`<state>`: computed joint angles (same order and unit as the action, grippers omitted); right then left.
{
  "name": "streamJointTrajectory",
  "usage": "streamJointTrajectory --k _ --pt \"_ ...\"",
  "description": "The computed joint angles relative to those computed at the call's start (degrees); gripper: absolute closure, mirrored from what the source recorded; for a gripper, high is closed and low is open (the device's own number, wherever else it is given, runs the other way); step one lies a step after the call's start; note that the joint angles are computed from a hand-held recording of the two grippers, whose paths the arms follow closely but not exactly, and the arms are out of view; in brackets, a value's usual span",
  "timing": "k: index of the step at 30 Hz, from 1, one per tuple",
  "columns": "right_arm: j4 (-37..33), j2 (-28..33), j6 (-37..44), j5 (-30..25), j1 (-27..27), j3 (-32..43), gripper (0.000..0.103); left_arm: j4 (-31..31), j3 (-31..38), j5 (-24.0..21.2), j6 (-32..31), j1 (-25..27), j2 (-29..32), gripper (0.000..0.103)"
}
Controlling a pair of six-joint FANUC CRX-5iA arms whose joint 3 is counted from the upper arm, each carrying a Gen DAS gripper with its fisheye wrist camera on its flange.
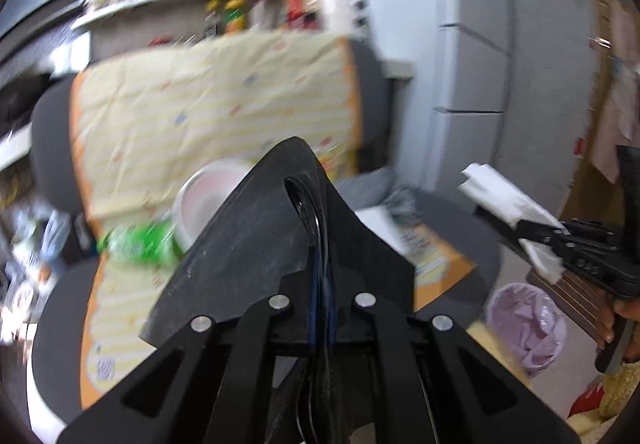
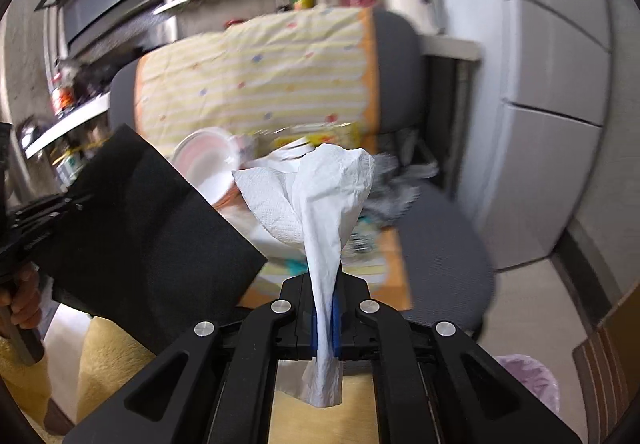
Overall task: Collect trash
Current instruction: 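Carry both items to the pink bin and open both grippers over it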
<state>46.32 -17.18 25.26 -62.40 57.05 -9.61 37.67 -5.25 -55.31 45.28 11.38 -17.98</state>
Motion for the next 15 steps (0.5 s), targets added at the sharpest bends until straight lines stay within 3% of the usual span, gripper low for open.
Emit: streamJointTrajectory --k 6,15 --pt "3.7 -7.3 -7.0 -10.1 0.7 -6.2 0.098 5.6 0.9 2.4 -4.9 -10.4 0.9 0.102" --pt "-2.5 -16.3 -16.9 -22.7 0.2 -15.9 0.095 7.5 -0.5 10.5 -5.4 -26.1 5.1 0.102"
